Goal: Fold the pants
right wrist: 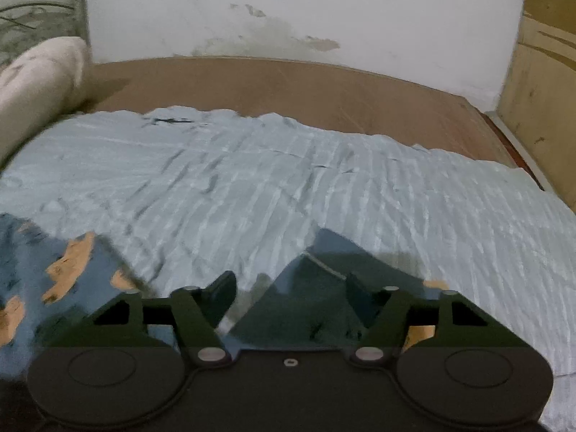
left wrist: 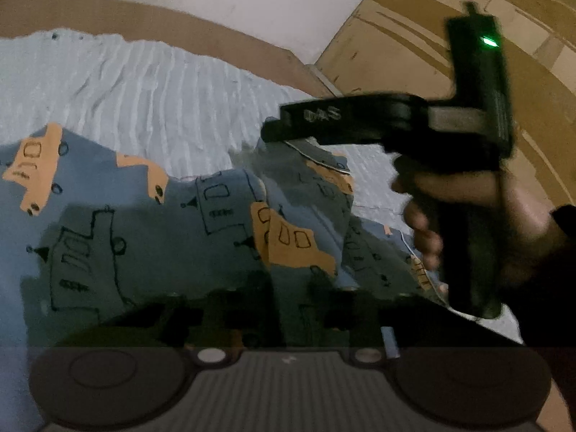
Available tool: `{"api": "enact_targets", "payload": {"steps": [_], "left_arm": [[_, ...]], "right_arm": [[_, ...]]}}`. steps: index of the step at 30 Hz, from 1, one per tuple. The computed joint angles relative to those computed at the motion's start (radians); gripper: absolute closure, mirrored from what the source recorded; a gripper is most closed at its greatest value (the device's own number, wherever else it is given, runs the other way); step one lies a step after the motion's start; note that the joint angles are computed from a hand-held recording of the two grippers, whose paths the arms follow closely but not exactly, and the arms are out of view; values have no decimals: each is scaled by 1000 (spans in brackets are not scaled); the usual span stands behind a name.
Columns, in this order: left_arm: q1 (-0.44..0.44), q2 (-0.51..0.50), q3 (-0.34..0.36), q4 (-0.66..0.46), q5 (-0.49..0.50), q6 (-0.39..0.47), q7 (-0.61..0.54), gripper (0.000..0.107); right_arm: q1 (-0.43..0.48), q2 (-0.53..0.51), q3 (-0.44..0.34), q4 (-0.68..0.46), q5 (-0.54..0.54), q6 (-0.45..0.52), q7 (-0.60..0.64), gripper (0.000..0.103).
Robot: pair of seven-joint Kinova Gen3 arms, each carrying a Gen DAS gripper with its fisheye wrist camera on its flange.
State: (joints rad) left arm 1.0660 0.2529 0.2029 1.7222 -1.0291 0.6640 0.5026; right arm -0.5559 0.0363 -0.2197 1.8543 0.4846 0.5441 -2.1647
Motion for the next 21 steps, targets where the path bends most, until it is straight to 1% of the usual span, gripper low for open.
{"api": "enact_targets", "payload": {"steps": [2,3,4,6,9,11,12,14,16,17,19,21], "left_arm": [[2,-5,-7,13,-15,-17,32,89],[0,-6,-6,15,-16,-18,33,94],[-1,-6,-3,14,-17,-18,31,97],[-6,-4,5,4,0,-7,2,100],[-2,1,4,-7,2,3,-10,105],[6,6,5,-21,5,28,-23,107],[7,8,6,-28,8,36,-32,107],[14,9,7,-38,8,50,-43,107],[15,8,10,-49,13,60,-63,107],[15,8,12,-54,18,65,-76,107],[22,10,16,-72,24,90,-102,107],[33,16,20,-99,29,128,-129,107]], "right_arm": [[18,50,-37,-48,33,42,-49,43],[15,68,-37,-69,28,59,-50,44],[-7,89,-22,-94,31,86,-50,45],[-80,125,30,-133,66,147,-88,47],[-111,161,52,-174,73,213,-119,55],[-122,176,64,-188,73,237,-136,69],[-128,177,70,-188,80,242,-149,73],[-126,169,74,-176,78,228,-155,95],[-108,144,76,-156,52,199,-161,97],[-106,126,79,-141,59,187,-180,101],[-96,79,78,-105,87,160,-219,101],[-66,20,69,-69,91,134,-238,102]]}}
